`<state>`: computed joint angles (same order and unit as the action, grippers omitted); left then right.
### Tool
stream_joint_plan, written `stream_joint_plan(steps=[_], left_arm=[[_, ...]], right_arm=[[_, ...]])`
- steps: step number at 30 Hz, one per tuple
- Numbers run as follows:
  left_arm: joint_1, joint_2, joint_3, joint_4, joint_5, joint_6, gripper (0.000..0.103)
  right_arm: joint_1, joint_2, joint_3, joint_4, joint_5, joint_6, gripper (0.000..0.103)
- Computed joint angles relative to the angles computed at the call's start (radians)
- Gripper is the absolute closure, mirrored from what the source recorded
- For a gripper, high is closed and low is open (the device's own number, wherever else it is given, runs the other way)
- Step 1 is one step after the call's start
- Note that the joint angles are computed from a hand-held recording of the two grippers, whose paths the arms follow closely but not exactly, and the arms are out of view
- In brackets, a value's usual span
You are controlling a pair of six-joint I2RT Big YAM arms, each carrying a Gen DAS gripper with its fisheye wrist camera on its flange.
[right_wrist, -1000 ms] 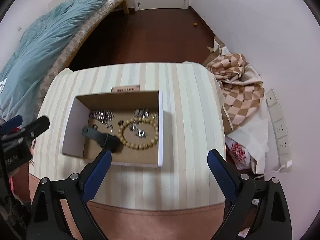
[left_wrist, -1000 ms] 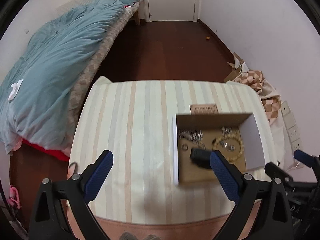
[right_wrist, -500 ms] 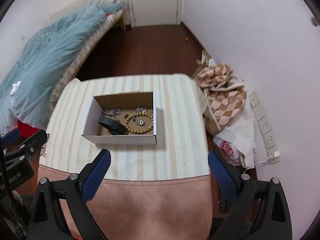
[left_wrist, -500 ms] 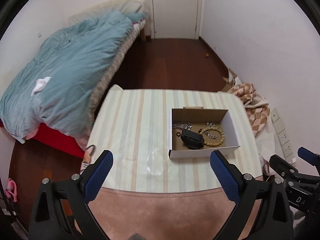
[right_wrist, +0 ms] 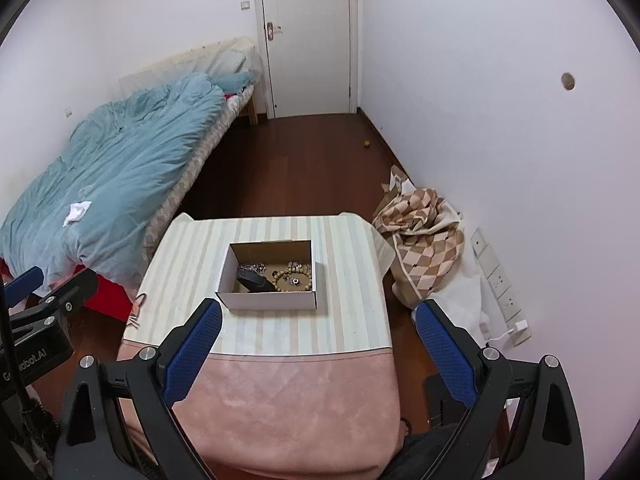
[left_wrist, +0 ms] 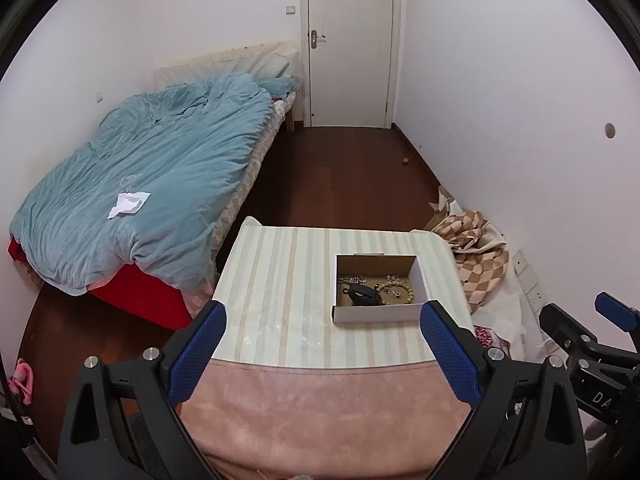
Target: Organize jewelry
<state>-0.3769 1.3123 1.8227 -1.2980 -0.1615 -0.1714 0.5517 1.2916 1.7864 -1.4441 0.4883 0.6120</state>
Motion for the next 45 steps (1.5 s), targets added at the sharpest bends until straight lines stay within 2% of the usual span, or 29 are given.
stream_joint_plan(steps=[6, 12, 18, 33, 45], left_arm=[[-0.004, -0.023, 0.021, -0.049, 0.003, -0.005, 0.004], [0.001, -0.023, 0.033, -0.082, 0.02, -0.01, 0.004], [0.003, 0.01, 0.056, -0.099, 0.015, -0.013, 0.004], [0.022, 0.194, 0.211, -0.132, -0.004, -0.02, 0.004], [0.02, 0.258, 0.273, -0.17, 0.0, -0.02, 0.004]], right_arm=[[0.05, -0.01, 0.058, -0.072, 0.064, 0.033, 0.004], [0.056, -0.003, 0.08, -0.096, 0.045, 0.037, 0.004], [0.02, 0.024, 0.089, -0.082, 0.016, 0.012, 0.003], [-0.118, 0.17, 0.2, -0.033, -0.051, -0.09, 0.0], [-0.152, 0.222, 0.214, -0.038, -0.102, -0.112, 0.0]])
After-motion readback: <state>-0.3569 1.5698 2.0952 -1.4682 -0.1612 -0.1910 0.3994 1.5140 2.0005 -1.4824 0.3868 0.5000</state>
